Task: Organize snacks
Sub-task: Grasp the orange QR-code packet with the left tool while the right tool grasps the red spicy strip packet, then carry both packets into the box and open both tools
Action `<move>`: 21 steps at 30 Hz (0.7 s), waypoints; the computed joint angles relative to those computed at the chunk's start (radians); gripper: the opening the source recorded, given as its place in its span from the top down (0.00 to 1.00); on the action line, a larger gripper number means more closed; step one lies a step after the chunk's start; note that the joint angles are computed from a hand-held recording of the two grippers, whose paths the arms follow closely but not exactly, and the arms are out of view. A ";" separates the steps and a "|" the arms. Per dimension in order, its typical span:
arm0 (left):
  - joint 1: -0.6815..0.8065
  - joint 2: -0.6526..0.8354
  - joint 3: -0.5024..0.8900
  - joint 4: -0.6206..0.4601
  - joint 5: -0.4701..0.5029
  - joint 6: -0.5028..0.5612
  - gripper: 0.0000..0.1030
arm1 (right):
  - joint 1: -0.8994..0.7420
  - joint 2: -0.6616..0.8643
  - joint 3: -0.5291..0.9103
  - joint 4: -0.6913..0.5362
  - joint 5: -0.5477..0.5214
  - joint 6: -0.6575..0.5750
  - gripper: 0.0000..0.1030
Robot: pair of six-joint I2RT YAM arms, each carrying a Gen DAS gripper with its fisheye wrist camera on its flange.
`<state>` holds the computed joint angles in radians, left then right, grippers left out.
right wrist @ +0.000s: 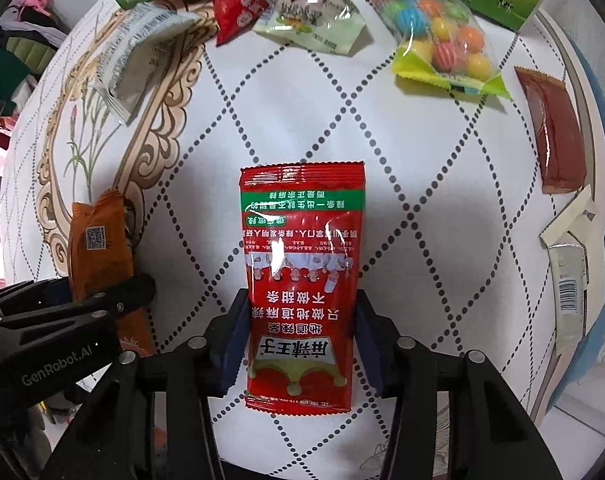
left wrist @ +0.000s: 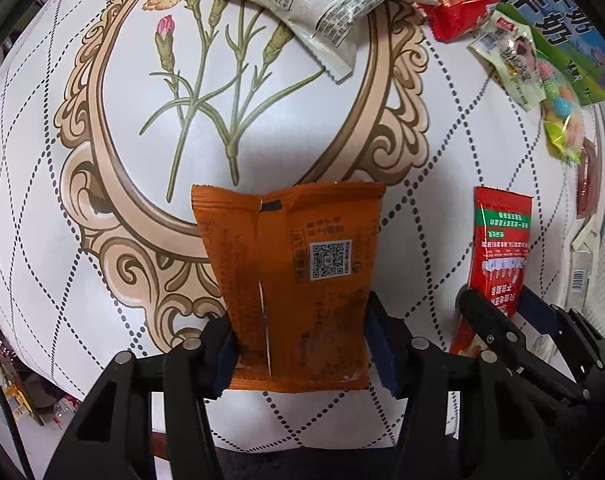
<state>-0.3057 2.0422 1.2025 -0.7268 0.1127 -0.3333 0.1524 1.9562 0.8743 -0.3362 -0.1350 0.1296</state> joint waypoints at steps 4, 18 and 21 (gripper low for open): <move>-0.016 -0.045 -0.012 -0.005 -0.021 0.010 0.50 | -0.012 -0.064 -0.021 -0.017 -0.022 -0.009 0.52; -0.057 -0.186 0.050 -0.064 -0.056 0.039 0.51 | -0.113 -0.288 -0.006 -0.142 -0.093 -0.086 0.53; -0.054 -0.211 0.067 -0.076 -0.055 0.047 0.51 | -0.136 -0.324 0.017 -0.173 -0.104 -0.101 0.53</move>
